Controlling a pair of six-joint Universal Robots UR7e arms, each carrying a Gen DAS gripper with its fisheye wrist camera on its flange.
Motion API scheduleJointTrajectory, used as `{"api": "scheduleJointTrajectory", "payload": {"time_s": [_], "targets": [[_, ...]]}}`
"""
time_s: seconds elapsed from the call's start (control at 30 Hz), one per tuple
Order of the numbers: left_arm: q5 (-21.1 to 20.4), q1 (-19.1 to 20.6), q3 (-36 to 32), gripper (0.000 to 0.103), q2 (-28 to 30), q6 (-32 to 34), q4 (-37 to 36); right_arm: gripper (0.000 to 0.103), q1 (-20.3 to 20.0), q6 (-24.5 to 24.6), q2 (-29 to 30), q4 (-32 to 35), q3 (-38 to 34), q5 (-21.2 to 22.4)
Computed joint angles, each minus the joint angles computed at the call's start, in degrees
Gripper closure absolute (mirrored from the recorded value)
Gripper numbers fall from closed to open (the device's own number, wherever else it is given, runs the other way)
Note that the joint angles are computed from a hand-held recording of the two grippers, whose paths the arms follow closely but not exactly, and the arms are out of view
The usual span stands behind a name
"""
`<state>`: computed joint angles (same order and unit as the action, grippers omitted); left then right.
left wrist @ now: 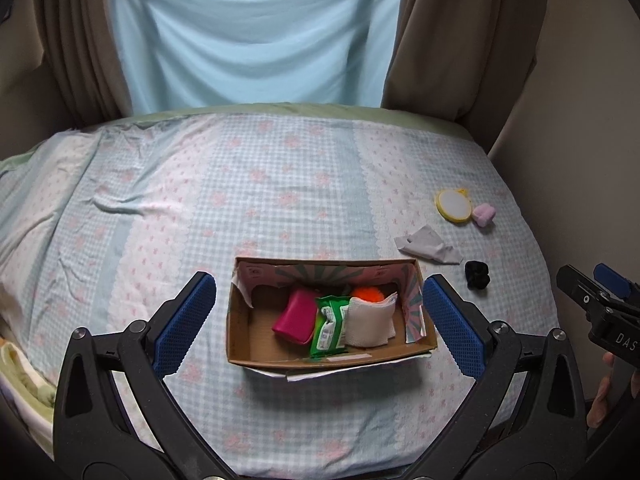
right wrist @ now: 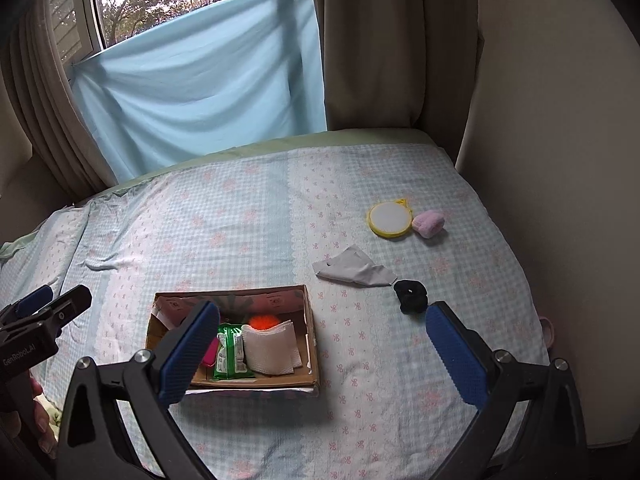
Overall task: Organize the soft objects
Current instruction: 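Move both tools back toward the grey cloth and pink scrunchie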
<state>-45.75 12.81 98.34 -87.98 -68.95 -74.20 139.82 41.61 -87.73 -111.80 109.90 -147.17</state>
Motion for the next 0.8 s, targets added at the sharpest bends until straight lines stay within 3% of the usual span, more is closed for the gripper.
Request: {"api": "scheduleJointTrajectory", "payload": {"time_s": [0.17,0.3,0.5,0.8], "targets": [[0.6,-1.5,-1.3,0.000,5.3,-3.4,-2.6,0.000,-3.4,-11.0,-5.7,-4.9,2.0,1.4],[0.0,-1.9,-2.9,0.000,11.2,-6.5,-5.7,0.000,-8.3,-23.1,-10.0,-10.3,2.8,3.7],[-0.7,-0.8,-4.7,0.000,19.9,-8.8,-13.2,0.000,-18.5,-41.4,-13.8,-18.7,3.0,9.4],[-2.0,3.1,-7.6,0.000,32.3,-4.4,-25.6,0.000,-33.3,-58.8,-13.6,-27.7,2.1,19.1]]}}
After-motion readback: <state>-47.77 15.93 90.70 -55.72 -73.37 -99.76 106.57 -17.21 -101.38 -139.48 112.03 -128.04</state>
